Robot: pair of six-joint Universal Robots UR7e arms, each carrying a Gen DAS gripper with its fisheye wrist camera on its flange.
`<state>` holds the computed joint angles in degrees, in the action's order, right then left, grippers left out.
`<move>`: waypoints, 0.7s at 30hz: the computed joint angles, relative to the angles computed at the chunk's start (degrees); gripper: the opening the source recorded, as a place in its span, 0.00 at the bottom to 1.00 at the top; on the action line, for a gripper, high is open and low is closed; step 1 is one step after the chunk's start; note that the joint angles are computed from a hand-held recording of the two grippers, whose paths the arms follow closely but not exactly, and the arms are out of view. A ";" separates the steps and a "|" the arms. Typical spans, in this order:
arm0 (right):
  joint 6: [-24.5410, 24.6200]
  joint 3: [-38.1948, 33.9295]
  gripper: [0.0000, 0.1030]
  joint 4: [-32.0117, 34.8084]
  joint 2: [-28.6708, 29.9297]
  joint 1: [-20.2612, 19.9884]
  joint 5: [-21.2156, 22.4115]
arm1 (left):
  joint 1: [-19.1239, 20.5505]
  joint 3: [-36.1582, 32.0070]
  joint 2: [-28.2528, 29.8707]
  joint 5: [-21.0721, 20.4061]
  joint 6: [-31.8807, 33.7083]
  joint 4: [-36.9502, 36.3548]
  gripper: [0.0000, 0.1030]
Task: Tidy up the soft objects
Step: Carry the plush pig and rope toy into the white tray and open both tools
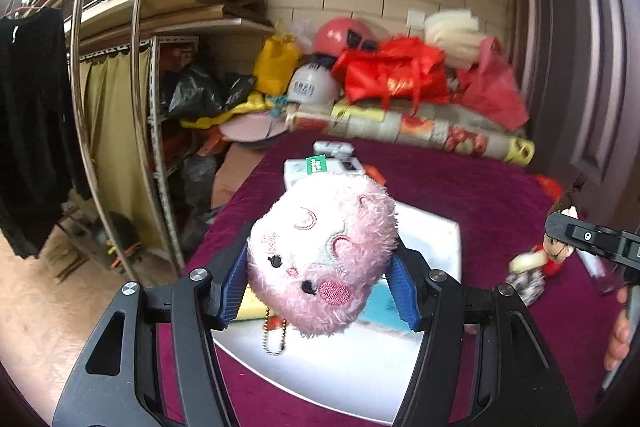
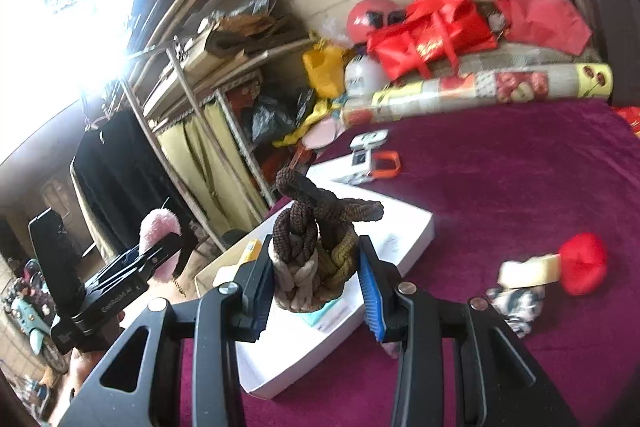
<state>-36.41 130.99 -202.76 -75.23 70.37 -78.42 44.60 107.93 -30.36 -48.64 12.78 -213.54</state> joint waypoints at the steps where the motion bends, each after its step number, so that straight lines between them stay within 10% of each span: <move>1: -0.03 -0.93 0.37 1.01 1.16 0.63 -0.95 | 0.53 -1.18 0.73 0.22 0.48 0.88 0.59; 15: 1.88 -12.93 0.42 2.49 15.95 4.64 -9.46 | 4.58 -16.39 9.03 4.65 4.75 8.57 0.72; 17: 0.06 -14.02 0.58 -0.88 18.20 5.33 -11.59 | 4.61 -17.46 10.13 6.93 6.68 6.59 1.00; 19: -1.00 -13.65 0.95 -5.19 19.32 5.20 -11.69 | 4.76 -17.74 10.62 8.77 8.18 3.87 1.00; 21: -1.71 -12.96 1.00 -7.01 19.36 4.71 -10.40 | 4.90 -17.23 10.35 9.04 8.24 2.55 1.00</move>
<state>-38.12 118.03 -209.78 -55.86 75.09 -88.82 49.50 90.71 -20.00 -39.60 21.01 -211.00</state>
